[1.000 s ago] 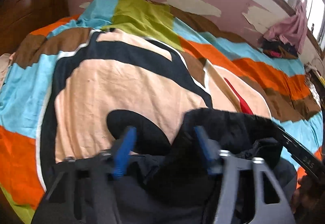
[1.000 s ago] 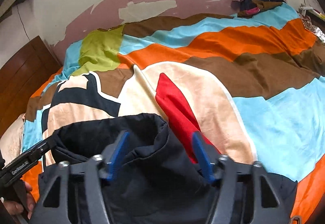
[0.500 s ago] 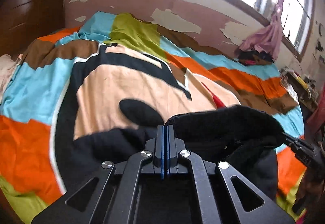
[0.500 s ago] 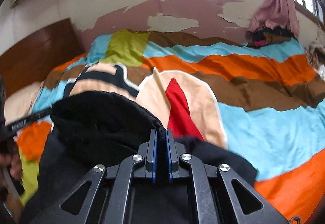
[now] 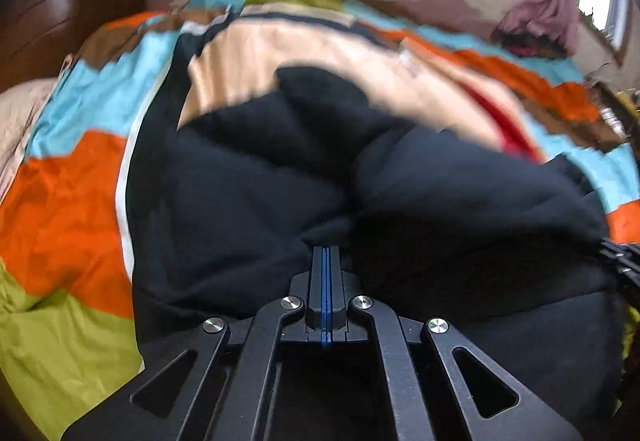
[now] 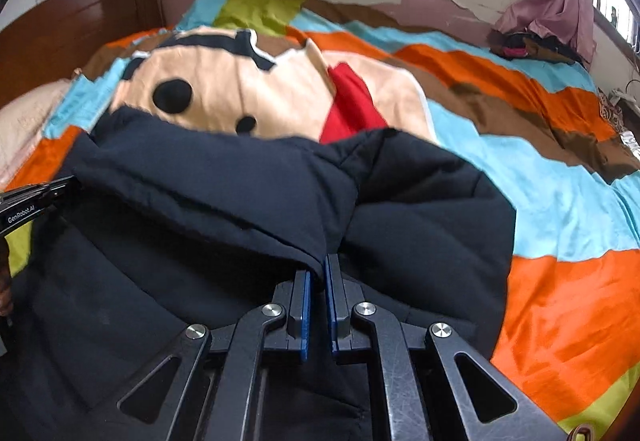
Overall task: Fold large clothes
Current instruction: 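Fold the hem toward the collar with both grippers and open them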
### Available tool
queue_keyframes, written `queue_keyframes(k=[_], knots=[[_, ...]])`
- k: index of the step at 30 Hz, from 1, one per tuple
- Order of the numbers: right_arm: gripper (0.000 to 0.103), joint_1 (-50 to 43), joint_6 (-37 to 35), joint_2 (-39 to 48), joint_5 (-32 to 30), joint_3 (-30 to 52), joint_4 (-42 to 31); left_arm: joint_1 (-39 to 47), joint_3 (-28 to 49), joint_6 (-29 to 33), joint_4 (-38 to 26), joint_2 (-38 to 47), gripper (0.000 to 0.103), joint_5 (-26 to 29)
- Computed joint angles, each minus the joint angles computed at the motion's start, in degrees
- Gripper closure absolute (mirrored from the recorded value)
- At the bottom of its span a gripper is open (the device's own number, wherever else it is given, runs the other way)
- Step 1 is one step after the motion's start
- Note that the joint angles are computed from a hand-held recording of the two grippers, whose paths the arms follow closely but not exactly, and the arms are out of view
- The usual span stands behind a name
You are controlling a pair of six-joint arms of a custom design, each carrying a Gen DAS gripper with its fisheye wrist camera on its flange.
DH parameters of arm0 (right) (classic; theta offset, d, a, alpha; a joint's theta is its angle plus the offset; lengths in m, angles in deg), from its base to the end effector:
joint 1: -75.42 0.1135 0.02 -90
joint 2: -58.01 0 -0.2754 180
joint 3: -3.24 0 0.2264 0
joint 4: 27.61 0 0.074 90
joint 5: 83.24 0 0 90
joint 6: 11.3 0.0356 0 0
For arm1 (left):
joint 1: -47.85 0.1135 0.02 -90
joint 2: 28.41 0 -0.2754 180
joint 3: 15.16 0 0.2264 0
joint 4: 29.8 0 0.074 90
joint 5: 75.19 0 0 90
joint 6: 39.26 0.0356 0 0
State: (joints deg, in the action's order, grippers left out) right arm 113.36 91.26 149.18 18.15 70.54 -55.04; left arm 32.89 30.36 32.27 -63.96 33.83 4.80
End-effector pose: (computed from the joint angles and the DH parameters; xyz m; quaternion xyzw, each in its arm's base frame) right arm 0.2415 0.1794 0.2122 -0.1742 0.9231 0.0560 0.3381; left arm 0.1730 -0.0398 0.2075 -0.0579 0.9374 -0.0172 0.3431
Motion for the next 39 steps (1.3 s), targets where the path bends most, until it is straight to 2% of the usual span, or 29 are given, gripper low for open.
queue_keyframes(k=[4,7,10,12,16,18,19,21,23,27,30,33,35,39], knots=[[0.096,-2.29,-0.33,2.72,-2.53,-4.13,7.87,2.84,-6.1,0.53,8.74,-0.68,0.103,1.76],[0.094,-1.59,-0.87,2.53,-1.47,-6.94,12.56,2.44,-7.06,0.91,9.43,-2.58,0.103,1.4],[0.092,-3.02,-0.53,-0.74,-4.99,-9.08,13.32,3.47,-5.92,1.97,4.65,-7.36,0.103,3.32],[0.087,-4.34,-0.14,-3.71,-7.54,-10.29,11.88,5.1,-4.11,3.04,-0.39,-11.25,0.103,5.93],[0.061,-6.36,-0.66,-12.84,-8.34,-11.72,7.76,7.09,1.86,5.28,-9.18,-16.78,0.1,8.05],[0.057,-6.67,-0.22,-15.26,-8.22,-9.82,6.33,6.11,4.7,4.3,-10.0,-17.03,0.09,7.55],[0.057,-6.48,0.52,-15.21,-7.88,-8.13,5.63,4.2,6.84,2.93,-10.05,-16.26,0.086,6.38],[0.057,-5.26,2.67,-13.73,-6.28,-4.27,4.94,1.17,9.74,-0.11,-8.54,-13.73,0.067,5.7],[0.057,-4.19,3.47,-10.87,-5.41,-0.29,4.21,-0.48,12.73,-2.64,-6.68,-8.92,0.061,7.33],[0.057,-2.0,3.07,-3.14,-5.66,6.9,2.99,-4.52,17.51,-4.64,-4.56,1.53,0.061,7.26],[0.066,-1.34,1.25,0.64,-7.47,8.5,2.35,-7.44,18.37,-0.78,-4.62,6.7,0.064,6.18],[0.072,-1.28,0.13,3.75,-9.43,8.17,2.16,-11.0,15.77,4.76,-2.72,10.27,0.08,1.66],[0.076,-1.55,-1.19,5.67,-10.31,7.05,3.26,-11.72,12.6,7.28,0.36,11.42,0.081,0.68],[0.077,-1.74,-3.1,9.28,-10.94,7.52,3.45,-11.72,8.96,9.45,5.41,13.19,0.081,-0.03]])
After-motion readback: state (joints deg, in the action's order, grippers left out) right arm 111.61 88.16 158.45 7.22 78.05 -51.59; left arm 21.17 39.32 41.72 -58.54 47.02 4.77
